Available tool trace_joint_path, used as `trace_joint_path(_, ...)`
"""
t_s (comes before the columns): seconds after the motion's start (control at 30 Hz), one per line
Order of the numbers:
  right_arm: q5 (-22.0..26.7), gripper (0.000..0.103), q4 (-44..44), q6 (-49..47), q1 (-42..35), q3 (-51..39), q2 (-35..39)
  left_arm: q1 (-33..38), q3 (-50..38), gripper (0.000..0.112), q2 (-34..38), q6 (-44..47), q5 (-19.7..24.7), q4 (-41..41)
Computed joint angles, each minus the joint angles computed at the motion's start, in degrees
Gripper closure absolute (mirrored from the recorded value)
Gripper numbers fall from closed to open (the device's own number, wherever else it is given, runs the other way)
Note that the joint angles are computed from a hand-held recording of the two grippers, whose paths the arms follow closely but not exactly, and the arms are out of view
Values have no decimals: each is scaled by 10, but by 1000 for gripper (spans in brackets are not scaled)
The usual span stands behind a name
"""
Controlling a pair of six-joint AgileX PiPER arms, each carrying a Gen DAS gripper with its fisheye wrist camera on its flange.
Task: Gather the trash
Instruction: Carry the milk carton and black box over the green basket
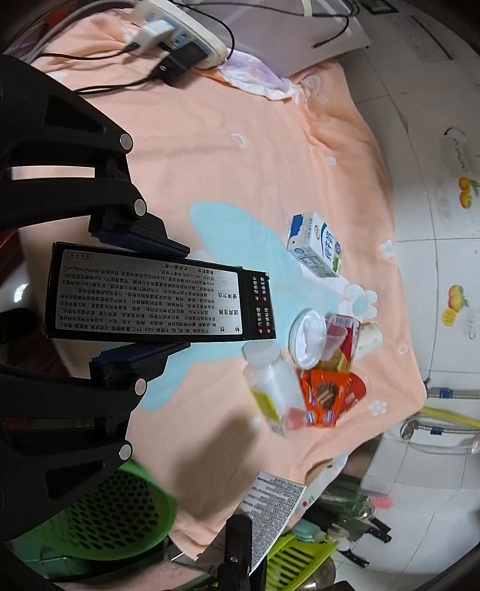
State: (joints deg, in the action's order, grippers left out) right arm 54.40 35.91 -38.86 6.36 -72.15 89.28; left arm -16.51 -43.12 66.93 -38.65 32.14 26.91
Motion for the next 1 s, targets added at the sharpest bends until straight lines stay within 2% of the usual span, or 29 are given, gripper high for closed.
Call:
trace_joint_path(0.17,8,38,20,-44,-56,69,-67,-106,4,70,-44,-123,77,73)
trace_joint_path(0.53,71,38,66,-153,-245,206,-190,-337,-13,70,-68,-309,224,166)
trace_joint_path(0.8,112,38,55,-222,-394,257,-227,-431,-27,70,-66,-376,266,193)
trace_joint_path(1.0,110,38,42,-254,-441,296,-238,-484,-44,70,-43,-401,273,204)
